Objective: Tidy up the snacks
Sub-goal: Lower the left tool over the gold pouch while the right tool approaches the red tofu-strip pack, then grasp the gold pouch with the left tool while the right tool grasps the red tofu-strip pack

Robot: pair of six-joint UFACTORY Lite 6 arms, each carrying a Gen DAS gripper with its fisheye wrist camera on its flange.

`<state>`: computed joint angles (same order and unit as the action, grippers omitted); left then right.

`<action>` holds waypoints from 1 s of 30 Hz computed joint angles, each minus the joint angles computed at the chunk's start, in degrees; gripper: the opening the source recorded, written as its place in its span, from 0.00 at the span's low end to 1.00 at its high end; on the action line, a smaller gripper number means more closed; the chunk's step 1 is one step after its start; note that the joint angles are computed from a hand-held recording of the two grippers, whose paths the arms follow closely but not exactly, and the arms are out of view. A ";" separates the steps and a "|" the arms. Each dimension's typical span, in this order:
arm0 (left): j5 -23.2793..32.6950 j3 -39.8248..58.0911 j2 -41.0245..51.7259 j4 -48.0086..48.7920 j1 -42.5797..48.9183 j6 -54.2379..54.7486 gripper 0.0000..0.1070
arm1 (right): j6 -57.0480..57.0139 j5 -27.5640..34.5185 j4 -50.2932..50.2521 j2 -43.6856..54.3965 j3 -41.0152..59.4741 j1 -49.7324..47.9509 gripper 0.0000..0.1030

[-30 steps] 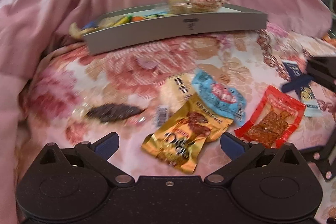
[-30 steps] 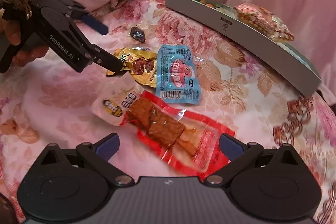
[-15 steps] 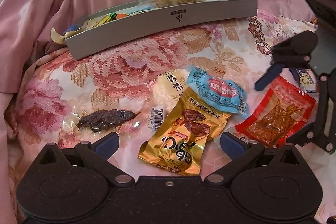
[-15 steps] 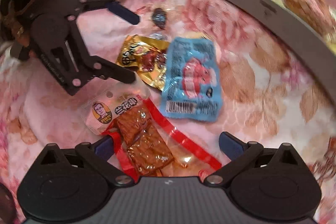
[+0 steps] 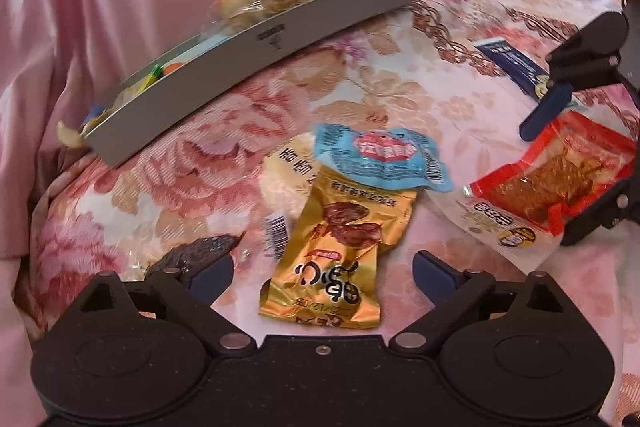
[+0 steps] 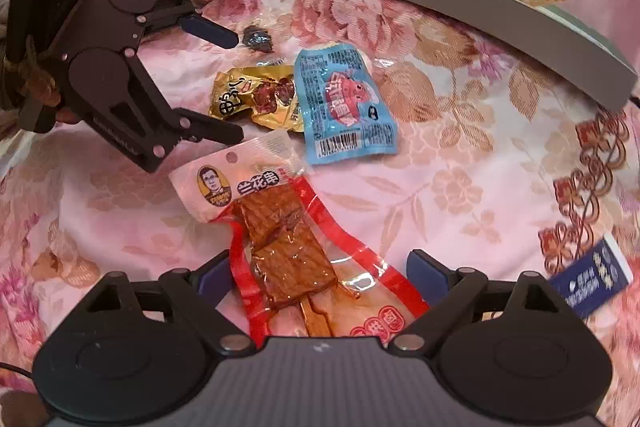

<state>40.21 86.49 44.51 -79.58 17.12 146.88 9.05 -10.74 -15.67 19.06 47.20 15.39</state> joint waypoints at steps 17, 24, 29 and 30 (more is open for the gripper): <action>-2.88 -1.31 -2.08 7.38 -0.71 -22.03 0.52 | -7.76 -2.69 13.18 -0.05 -1.67 1.69 0.90; -4.80 -8.81 -8.29 10.63 2.51 -28.13 0.52 | -12.04 -2.10 20.08 -1.28 -2.82 2.89 0.89; -5.88 -15.77 -12.96 9.35 5.67 -29.04 0.52 | -21.46 -1.34 35.80 -3.24 -4.41 5.71 0.89; -6.02 -16.89 -13.80 9.36 6.17 -29.87 0.52 | -22.30 -1.49 37.79 -3.51 -4.71 6.14 0.89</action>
